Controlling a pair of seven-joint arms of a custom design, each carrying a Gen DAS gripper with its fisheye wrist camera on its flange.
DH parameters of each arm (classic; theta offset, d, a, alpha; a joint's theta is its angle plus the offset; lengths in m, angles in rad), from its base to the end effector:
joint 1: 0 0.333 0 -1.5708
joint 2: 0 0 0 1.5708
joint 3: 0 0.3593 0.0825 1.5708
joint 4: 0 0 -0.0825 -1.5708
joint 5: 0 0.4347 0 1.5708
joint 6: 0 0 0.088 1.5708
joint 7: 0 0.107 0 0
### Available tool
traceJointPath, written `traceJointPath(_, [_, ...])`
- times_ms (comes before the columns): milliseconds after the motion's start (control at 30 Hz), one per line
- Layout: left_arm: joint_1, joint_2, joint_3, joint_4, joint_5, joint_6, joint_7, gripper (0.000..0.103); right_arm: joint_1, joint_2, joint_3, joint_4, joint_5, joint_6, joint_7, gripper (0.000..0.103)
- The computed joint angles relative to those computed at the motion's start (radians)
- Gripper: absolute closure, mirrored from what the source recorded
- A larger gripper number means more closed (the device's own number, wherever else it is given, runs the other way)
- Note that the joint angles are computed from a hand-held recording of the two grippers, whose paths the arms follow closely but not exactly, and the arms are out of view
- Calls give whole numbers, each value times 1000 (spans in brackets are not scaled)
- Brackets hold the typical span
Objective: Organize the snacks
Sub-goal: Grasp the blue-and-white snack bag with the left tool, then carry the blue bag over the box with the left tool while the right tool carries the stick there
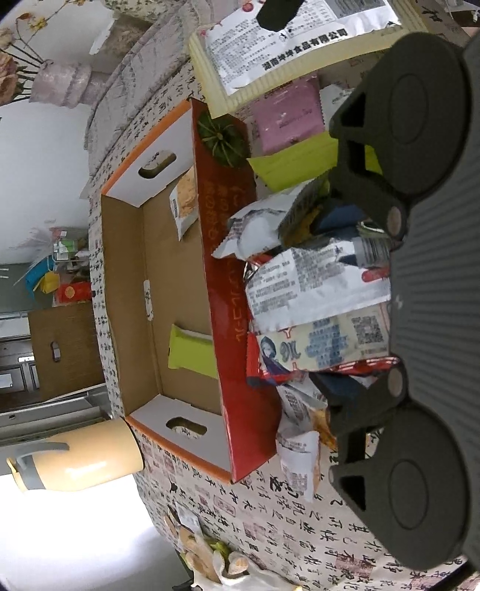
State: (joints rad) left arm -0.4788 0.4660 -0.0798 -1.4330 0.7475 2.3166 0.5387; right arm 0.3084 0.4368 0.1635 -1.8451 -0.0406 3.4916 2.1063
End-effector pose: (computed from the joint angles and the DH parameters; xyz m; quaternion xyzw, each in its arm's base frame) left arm 0.6905 -0.4014 0.4980 -0.6888 0.6311 -0.1986 0.2964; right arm 0.6660 0.3237 0.4508 -0.5570 0.6027 -0.1407 0.5538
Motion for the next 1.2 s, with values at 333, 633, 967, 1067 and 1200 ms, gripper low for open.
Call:
traceJointPath(333, [12,-54,3,-77,37,54,-64,43,15,-16,-1,-15,9,-8,-7,79])
traceJointPath(633, [34,-108,-9,-148,75,104,-116,48,61,-35,-35,-29,59,-11,-41,79])
traceJointPath(967, [56,-159,-19,-204,143,151,-176,48,95,-43,-56,-23,98,-4,-88,79])
traceJointPath(1067, [63,-170,-22,-211,160,162,-188,48,100,-38,-56,-7,103,-6,-100,79])
traceJointPath(1200, [71,-179,-23,-211,188,177,-203,48,98,-23,-49,30,95,-13,-112,79])
